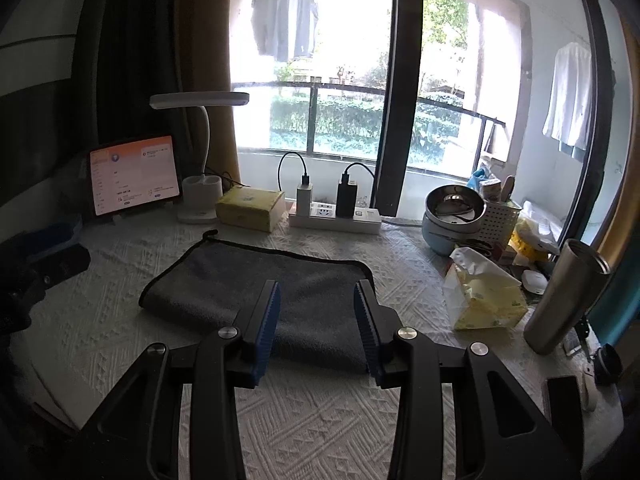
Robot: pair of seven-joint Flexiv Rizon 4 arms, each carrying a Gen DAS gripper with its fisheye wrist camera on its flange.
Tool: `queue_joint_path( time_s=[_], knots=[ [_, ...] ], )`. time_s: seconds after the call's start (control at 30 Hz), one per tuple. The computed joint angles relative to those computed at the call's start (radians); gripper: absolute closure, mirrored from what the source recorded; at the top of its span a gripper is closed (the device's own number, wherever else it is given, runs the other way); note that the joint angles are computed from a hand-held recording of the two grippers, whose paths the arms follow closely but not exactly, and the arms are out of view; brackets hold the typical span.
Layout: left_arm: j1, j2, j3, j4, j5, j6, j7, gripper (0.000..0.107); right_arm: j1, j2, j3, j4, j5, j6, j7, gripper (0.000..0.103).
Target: Fold towel
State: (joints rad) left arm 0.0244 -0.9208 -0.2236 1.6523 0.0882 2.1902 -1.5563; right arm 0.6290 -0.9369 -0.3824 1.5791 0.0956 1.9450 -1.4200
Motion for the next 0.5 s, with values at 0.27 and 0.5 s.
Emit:
queue_joint_path(
  time_s=[0.27, 0.5],
  knots=[
    [-0.026, 0.014, 0.036, 0.025, -0.003, 0.105, 0.004, 0.009, 0.007, 0.038, 0.031, 0.071, 0.036, 0.118, -0.066, 0.053],
    [-0.052, 0.03, 0.065, 0.041, -0.036, 0.161, 0.022, 0.004, 0.038, 0.051, 0.035, 0.08, 0.137, 0.201, -0.19, 0.048]
  ],
)
